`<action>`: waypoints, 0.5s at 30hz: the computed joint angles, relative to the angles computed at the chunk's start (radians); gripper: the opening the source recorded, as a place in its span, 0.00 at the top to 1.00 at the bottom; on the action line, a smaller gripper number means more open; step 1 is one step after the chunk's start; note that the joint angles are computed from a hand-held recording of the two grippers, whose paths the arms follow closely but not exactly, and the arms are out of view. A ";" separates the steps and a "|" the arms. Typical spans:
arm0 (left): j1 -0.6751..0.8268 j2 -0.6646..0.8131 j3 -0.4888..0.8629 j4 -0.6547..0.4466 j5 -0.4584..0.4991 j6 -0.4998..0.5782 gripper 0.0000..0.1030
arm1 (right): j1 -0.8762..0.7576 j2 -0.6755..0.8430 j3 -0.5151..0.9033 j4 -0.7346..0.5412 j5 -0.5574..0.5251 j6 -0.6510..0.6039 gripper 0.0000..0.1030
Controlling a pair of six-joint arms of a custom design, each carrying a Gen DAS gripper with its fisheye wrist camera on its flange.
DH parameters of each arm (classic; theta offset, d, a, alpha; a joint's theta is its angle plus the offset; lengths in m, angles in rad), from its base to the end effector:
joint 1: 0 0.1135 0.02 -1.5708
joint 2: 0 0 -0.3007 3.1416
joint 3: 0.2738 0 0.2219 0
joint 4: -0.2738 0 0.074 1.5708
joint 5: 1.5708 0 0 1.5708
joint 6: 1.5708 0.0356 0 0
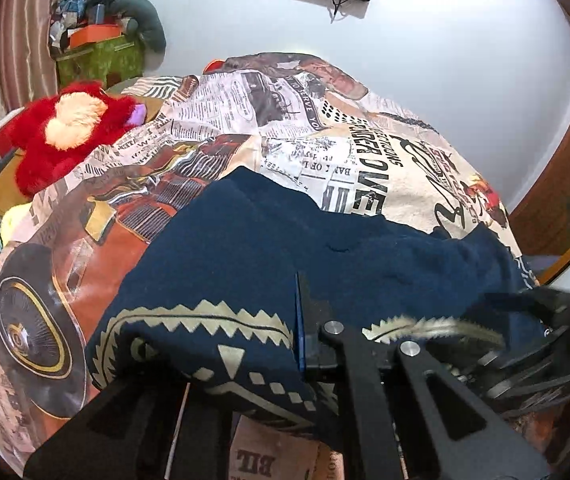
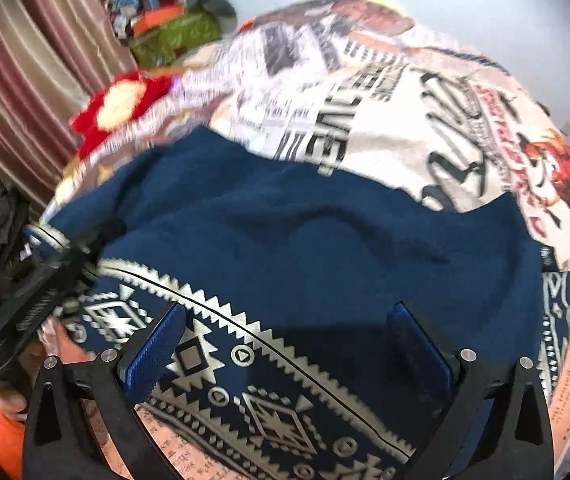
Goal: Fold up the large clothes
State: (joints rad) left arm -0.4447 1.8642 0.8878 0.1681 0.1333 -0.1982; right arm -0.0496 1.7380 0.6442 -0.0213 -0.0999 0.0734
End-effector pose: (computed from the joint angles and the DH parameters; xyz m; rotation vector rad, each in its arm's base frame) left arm 0.3155 -0.1556 0.1789 0.3617 2.3928 -0.4596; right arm 0.2694 -0.0098 0.1495 0.1339 2.6806 0.1416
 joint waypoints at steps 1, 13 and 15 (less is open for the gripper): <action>-0.004 -0.003 -0.011 0.008 -0.002 -0.001 0.93 | 0.005 0.017 -0.005 0.011 0.002 -0.011 0.00; -0.148 -0.072 -0.005 0.042 -0.161 0.121 0.93 | -0.079 -0.007 -0.083 0.005 -0.082 -0.107 0.00; -0.179 -0.082 0.013 0.033 -0.182 0.141 0.93 | -0.132 -0.046 -0.112 -0.007 -0.113 -0.133 0.00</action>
